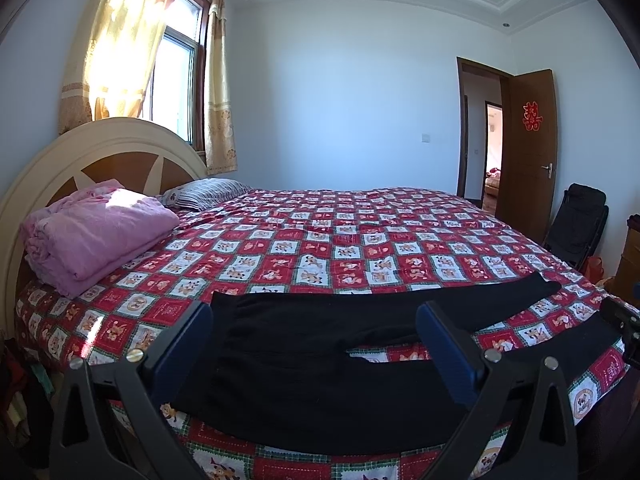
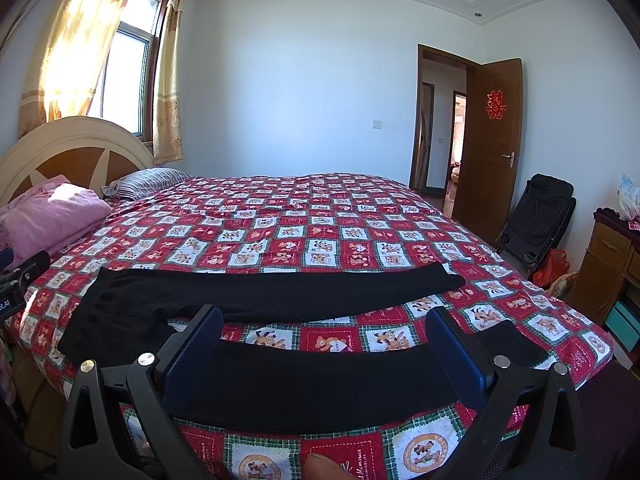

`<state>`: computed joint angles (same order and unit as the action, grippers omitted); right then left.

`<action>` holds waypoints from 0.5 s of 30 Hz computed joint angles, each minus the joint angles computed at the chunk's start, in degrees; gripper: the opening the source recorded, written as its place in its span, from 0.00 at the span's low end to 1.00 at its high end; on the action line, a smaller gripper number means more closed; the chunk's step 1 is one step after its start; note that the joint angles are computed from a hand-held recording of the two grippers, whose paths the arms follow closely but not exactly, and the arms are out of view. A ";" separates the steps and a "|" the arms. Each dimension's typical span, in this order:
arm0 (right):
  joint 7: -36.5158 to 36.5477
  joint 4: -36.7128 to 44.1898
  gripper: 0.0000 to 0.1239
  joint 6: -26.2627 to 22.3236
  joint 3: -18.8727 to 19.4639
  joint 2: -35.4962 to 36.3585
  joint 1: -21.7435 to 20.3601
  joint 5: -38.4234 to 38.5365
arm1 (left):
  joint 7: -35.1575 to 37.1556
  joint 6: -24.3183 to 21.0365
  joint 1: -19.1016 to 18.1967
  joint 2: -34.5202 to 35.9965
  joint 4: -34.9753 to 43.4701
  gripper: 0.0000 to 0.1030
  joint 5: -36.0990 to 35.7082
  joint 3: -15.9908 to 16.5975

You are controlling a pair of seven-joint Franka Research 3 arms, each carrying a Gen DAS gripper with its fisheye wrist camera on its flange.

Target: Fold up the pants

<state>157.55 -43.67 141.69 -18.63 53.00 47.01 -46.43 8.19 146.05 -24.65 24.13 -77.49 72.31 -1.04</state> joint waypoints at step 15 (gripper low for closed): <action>-3.42 6.02 0.82 -2.47 0.23 3.70 -1.10 2.92 | 0.62 0.13 -0.01 0.53 0.38 1.00 -0.67 0.07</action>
<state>154.13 -37.65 139.22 -18.40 56.71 45.91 -43.51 8.81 146.18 -24.66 24.67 -77.12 71.64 -0.97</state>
